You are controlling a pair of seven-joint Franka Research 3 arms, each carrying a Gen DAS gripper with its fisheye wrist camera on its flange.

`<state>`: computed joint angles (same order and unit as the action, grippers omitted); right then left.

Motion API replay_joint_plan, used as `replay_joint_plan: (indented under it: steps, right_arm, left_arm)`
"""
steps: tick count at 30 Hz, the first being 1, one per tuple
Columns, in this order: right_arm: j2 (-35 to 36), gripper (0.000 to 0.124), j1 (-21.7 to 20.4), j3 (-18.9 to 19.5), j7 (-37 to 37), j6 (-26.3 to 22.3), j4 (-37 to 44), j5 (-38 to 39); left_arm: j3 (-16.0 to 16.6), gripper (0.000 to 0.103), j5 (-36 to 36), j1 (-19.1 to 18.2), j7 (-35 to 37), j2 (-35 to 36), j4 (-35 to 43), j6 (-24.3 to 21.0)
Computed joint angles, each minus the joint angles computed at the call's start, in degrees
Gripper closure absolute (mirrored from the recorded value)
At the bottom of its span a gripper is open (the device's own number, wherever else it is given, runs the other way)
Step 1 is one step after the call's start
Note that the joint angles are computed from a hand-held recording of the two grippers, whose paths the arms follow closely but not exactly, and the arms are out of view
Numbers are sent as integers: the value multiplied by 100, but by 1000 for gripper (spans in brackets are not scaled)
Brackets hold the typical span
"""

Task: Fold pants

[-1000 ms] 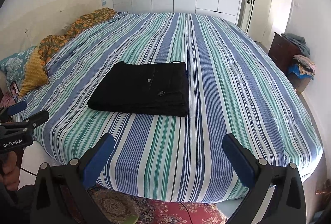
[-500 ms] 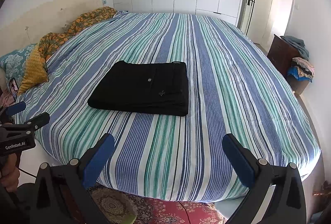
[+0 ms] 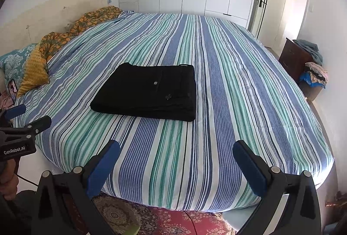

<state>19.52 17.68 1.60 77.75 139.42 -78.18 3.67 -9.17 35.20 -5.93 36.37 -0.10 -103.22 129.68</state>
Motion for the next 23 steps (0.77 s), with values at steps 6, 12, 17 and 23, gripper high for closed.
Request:
replay_joint_plan:
  steps: [6, 12, 17, 23]
  right_arm:
    - [3, 21, 1, -3, 9, -34, -4, 0]
    - [16, 21, -2, -12, 42, -72, 11, -7]
    - [22, 21, -2, -13, 52, -85, 15, -15]
    - [18, 21, -16, -8, 56, -102, 8, 14]
  left_arm:
    - [5, 1, -57, -4, 38, 17, 7, 16]
    - [1, 1, -66, -13, 79, 31, 28, 8]
    - [2, 1, -93, -21, 117, 41, 37, 24]
    - [-10, 1, 38, -33, 6, 18, 43, -5]
